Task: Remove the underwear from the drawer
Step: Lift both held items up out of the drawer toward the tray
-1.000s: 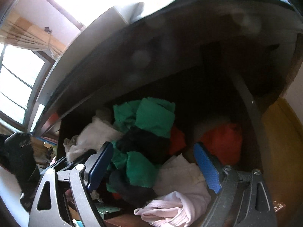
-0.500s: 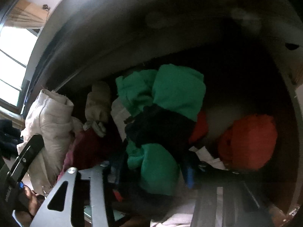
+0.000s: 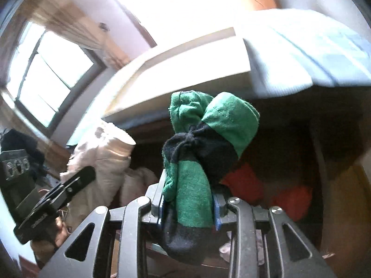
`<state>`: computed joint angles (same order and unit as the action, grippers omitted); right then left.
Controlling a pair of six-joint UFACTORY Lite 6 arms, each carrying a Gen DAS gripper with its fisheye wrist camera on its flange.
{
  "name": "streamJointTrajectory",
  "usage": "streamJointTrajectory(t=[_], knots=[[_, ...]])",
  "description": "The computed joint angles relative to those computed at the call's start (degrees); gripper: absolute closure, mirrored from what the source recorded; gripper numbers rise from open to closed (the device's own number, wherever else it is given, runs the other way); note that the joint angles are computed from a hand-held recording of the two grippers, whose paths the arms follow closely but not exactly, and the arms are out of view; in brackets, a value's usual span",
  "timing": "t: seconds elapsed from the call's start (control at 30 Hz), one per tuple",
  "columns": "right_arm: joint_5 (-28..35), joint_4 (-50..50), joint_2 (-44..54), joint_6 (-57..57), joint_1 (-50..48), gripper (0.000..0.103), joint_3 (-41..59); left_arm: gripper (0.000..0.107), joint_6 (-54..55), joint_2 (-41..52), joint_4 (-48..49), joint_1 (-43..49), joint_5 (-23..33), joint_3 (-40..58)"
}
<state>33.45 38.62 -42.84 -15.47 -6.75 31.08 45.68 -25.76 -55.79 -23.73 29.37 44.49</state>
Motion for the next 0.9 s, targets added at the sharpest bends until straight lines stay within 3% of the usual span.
streamJointTrajectory(t=[0.13, 0.3, 0.63, 0.73, 0.9], knots=[[1.42, -2.11, 1.19, 0.91, 1.65, 0.070, 6.56, 0.067, -1.92, 2.22, 2.42, 2.53, 0.37, 6.91], [0.06, -1.20, 12.01, -1.67, 2.13, 0.070, 18.75, 0.067, -5.50, 9.56, 5.50, 3.38, -3.74, 17.45], [-6.97, -13.84, 43.33, 8.22, 9.64, 0.070, 48.49, 0.067, -17.67, 39.25, 15.23, 2.11, -10.95, 48.23], [-6.31, -17.35, 53.47, 10.22, 9.72, 0.070, 59.14, 0.067, -25.67, 49.06, 22.12, 1.73, -9.74, 59.09], [0.43, -23.12, 71.43, 16.35, 8.97, 0.070, 80.55, 0.067, -38.61, 64.72, 34.80, 0.89, -4.09, 78.16]])
